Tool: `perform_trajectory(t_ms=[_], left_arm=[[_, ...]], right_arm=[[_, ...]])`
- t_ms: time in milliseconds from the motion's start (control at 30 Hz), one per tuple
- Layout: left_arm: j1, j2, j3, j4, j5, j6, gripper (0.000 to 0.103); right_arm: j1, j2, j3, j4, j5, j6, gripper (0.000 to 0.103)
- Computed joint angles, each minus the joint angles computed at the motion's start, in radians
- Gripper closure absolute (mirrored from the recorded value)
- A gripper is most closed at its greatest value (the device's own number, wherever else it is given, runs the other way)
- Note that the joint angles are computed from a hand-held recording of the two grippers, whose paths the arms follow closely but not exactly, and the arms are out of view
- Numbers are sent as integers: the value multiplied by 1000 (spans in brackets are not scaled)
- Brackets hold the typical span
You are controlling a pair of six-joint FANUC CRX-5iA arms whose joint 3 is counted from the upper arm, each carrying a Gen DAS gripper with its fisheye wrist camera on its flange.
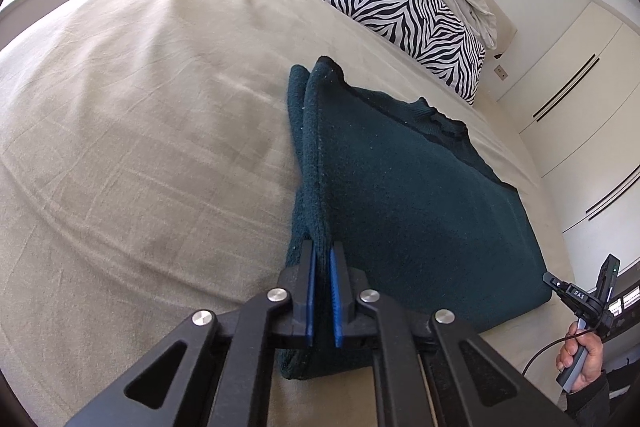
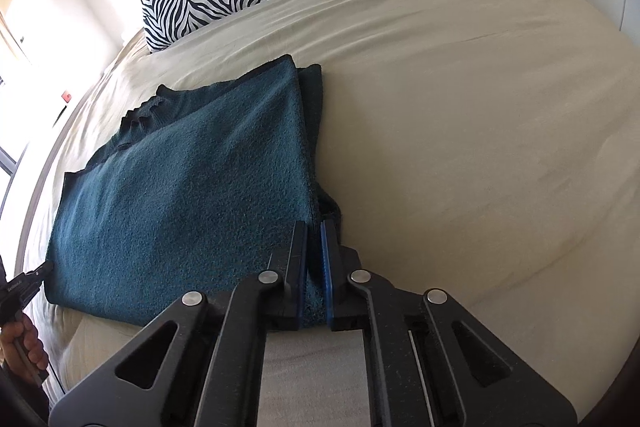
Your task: Fold small clothes
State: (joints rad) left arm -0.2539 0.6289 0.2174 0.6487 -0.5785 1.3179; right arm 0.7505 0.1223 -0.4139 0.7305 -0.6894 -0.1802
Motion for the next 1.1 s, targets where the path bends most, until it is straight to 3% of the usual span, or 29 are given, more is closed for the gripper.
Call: perform_trajectory(t_ms=[567,800,900,1033,1100], left_arm=[[4,-17,-33,-34,-10,-21,96],[4,-23,-57,-4,8,-33,96],[7,-25,-84,77,19,-73,95],[13,-29,-88,103,7,-73,93],[12,-34,-83,91,9,-56,88]], right_arm=[[-15,-26,-77,45,73,-120,98],[-20,-13,-66,20,80,-89,97],[-31,-20,-83,32,115,-110,96],[-26,-38,-91,23,108,-135,83],[-22,-50,-97,26,101,-151,83]])
